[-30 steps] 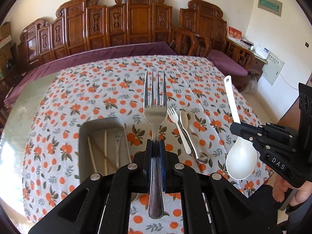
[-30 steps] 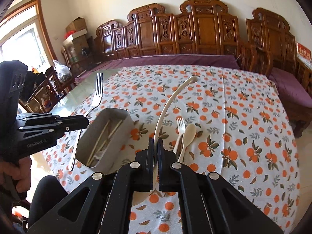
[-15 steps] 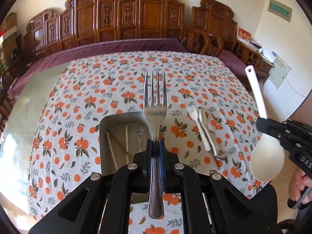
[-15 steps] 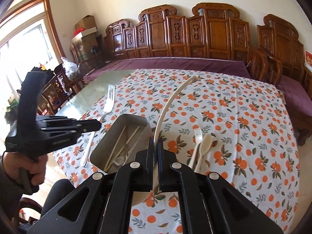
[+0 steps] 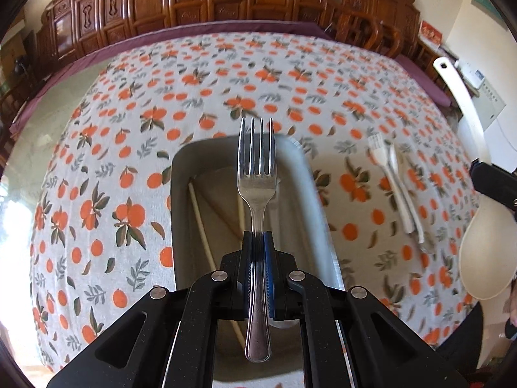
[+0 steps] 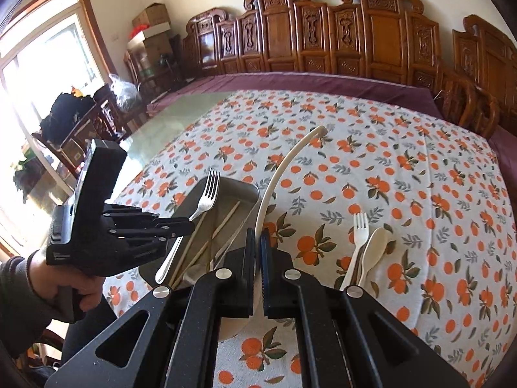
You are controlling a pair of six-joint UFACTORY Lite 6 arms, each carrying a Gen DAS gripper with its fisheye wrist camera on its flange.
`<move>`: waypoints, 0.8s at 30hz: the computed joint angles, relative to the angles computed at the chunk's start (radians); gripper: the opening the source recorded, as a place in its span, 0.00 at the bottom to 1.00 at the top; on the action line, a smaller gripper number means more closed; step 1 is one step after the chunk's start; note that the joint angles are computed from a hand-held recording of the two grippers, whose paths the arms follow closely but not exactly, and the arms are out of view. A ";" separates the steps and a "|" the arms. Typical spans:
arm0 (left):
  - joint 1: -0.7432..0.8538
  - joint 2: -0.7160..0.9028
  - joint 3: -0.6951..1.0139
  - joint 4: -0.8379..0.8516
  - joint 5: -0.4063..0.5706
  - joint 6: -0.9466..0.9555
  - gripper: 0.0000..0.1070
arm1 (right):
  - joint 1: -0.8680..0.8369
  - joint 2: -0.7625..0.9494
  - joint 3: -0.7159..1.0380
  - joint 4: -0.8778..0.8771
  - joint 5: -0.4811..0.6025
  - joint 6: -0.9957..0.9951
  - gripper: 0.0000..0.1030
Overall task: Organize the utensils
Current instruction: 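Carry the metal fork into the tray and open the left tool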
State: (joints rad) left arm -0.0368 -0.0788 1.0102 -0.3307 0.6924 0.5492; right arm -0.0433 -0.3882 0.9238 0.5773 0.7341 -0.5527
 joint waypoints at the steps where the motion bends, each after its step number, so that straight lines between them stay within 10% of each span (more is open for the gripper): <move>1: -0.003 0.023 0.002 0.016 -0.013 -0.012 0.05 | 0.002 0.012 -0.002 0.001 -0.004 -0.007 0.04; 24: -0.015 0.161 0.061 0.114 -0.032 -0.099 0.11 | -0.004 0.019 -0.026 -0.025 0.013 -0.024 0.04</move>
